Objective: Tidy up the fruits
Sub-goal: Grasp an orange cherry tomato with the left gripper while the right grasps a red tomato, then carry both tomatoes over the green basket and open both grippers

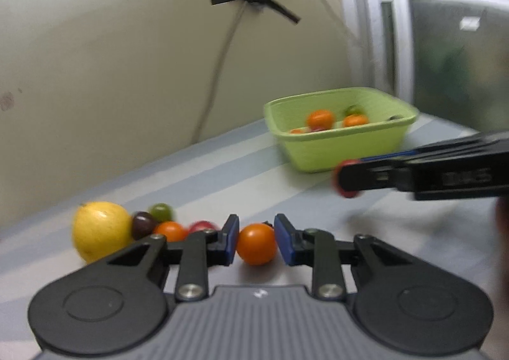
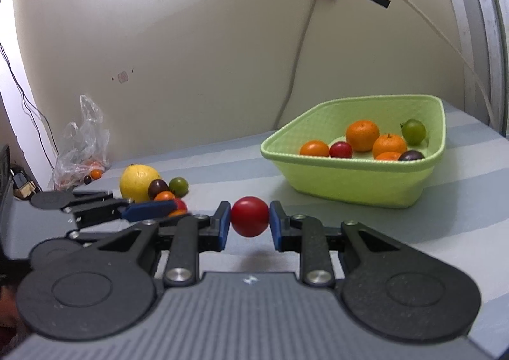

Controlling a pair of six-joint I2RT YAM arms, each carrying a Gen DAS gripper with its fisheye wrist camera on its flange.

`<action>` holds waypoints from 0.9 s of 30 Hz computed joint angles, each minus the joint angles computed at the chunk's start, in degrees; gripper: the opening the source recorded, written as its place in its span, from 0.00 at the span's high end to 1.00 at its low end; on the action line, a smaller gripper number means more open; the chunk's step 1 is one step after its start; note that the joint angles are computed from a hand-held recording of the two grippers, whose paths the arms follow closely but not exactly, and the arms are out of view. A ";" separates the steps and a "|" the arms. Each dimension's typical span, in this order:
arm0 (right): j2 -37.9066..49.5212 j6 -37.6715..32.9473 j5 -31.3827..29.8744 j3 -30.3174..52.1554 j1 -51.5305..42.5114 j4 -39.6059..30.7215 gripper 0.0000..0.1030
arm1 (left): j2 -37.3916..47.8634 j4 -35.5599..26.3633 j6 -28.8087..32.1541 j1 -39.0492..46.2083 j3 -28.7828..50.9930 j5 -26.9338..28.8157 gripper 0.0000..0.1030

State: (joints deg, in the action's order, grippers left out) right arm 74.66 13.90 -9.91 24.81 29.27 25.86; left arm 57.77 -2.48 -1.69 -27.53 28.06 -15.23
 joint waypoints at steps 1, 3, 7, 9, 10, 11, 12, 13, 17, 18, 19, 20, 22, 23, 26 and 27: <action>-0.35 0.23 -0.33 -0.25 -0.34 0.32 0.72 | -0.99 -0.29 -0.44 -0.02 -0.28 2.30 0.76; -0.63 0.77 -1.09 -0.64 -1.07 1.10 0.72 | -0.40 -0.65 -0.07 -1.84 -0.11 2.05 0.72; 0.41 0.76 -0.76 0.39 -0.93 -0.06 0.72 | 3.64 1.28 0.26 -3.47 0.47 -2.21 0.43; 0.97 0.09 -0.35 1.04 -0.53 -1.16 0.72 | 4.89 0.25 -0.80 -2.18 1.46 0.75 0.50; 1.24 -0.25 0.01 1.35 -0.28 -1.67 0.72 | 5.23 0.12 -0.73 -1.81 1.56 2.26 0.56; 1.63 -0.51 0.45 1.76 0.01 -2.34 0.72 | 5.25 0.25 -0.48 -1.74 1.41 3.82 0.73; 1.89 -0.58 0.81 2.10 0.22 -2.93 0.72 | 5.10 0.26 -0.38 -2.31 1.33 4.23 0.72; 1.76 -0.55 0.88 1.94 0.17 -2.75 0.72 | 5.30 0.31 -0.13 -3.65 1.51 2.13 0.72; -2.74 1.12 0.91 -3.08 -1.19 6.39 0.72 | 4.53 -1.77 -0.86 -1.55 4.62 6.66 0.72; -3.23 1.46 0.20 -3.36 -2.16 7.64 0.72 | 4.85 -2.17 -0.88 -0.37 6.07 8.41 0.72; -3.47 1.62 0.04 -3.19 -2.88 8.26 0.72 | 6.17 -2.42 -0.92 1.14 8.46 10.53 0.72; -3.21 1.54 0.47 -2.35 -3.45 8.13 0.72 | 7.87 -2.65 -1.22 2.40 10.96 12.11 0.72; -1.07 0.92 1.45 1.13 -4.60 5.76 0.72 | 13.68 -3.52 -2.33 4.77 17.88 15.13 0.72; 0.57 0.75 1.60 2.74 -5.33 5.49 0.72 | 16.80 -3.91 -1.89 4.97 20.88 15.26 0.72; 5.64 1.87 4.69 6.58 -7.72 6.24 0.72 | 26.12 -3.03 -2.52 5.50 28.02 15.88 0.72; 6.72 2.73 6.47 6.72 -8.14 7.10 0.72 | 28.90 -3.59 -3.88 6.03 30.42 17.56 0.72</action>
State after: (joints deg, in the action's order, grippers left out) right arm 81.38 16.63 -3.44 31.53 21.14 32.97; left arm 86.67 -6.06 -5.57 -21.50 58.48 2.33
